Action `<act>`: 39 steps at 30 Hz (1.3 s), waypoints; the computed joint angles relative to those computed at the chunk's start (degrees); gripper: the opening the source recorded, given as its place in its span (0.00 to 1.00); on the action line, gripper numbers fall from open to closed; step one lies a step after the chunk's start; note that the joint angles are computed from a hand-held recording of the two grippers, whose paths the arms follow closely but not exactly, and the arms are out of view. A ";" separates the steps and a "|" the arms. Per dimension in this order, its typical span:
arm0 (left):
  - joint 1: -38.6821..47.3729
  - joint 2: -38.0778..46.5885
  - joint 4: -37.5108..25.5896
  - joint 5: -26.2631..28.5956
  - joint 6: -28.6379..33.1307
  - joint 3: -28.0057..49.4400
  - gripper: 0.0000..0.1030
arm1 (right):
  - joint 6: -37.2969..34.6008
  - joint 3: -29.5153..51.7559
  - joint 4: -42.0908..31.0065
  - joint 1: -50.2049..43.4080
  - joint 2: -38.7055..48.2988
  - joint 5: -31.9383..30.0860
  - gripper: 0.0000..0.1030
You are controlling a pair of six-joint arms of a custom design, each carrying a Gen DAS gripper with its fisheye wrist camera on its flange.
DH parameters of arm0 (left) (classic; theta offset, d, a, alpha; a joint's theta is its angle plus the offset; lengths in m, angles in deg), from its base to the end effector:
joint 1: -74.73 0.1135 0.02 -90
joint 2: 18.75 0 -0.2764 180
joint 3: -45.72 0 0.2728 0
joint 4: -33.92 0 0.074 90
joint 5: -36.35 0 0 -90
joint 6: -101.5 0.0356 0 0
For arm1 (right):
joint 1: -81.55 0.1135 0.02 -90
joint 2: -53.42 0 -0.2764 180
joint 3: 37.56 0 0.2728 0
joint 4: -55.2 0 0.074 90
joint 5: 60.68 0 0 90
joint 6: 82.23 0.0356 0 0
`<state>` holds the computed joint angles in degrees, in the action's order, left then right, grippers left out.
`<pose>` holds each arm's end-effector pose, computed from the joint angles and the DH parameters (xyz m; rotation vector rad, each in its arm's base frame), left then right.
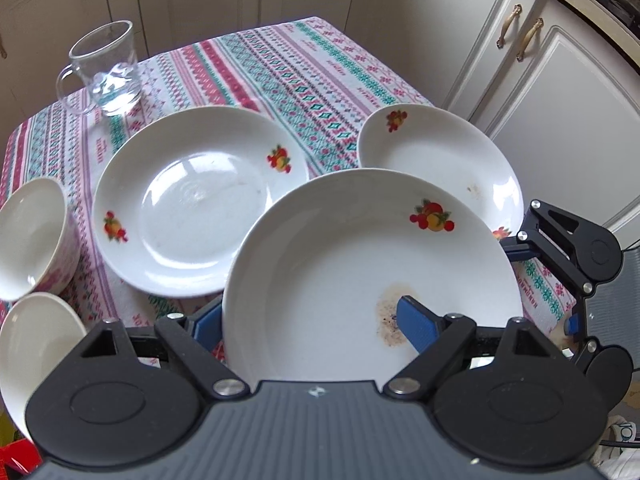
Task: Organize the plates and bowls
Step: 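Lower the held plate onto the other floral plate with the left gripper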
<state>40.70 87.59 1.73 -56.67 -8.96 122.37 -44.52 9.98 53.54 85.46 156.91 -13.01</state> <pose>0.3213 -0.2147 0.1470 0.2981 2.6546 -0.2437 0.2886 0.0438 0.0715 -1.3044 1.8967 0.5357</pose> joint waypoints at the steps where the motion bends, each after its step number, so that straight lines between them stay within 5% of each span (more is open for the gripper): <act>1: -0.22 0.97 -0.29 0.04 0.06 1.27 0.85 | -0.23 0.56 -0.39 -0.48 0.39 -0.11 1.00; 24: -2.50 22.99 -9.85 3.60 8.71 33.70 0.85 | 0.45 6.44 -1.99 -13.21 3.69 -1.58 1.00; 39: -1.95 27.76 -13.60 3.11 8.84 40.01 0.85 | 2.83 11.62 -6.35 -14.73 7.29 -2.99 1.00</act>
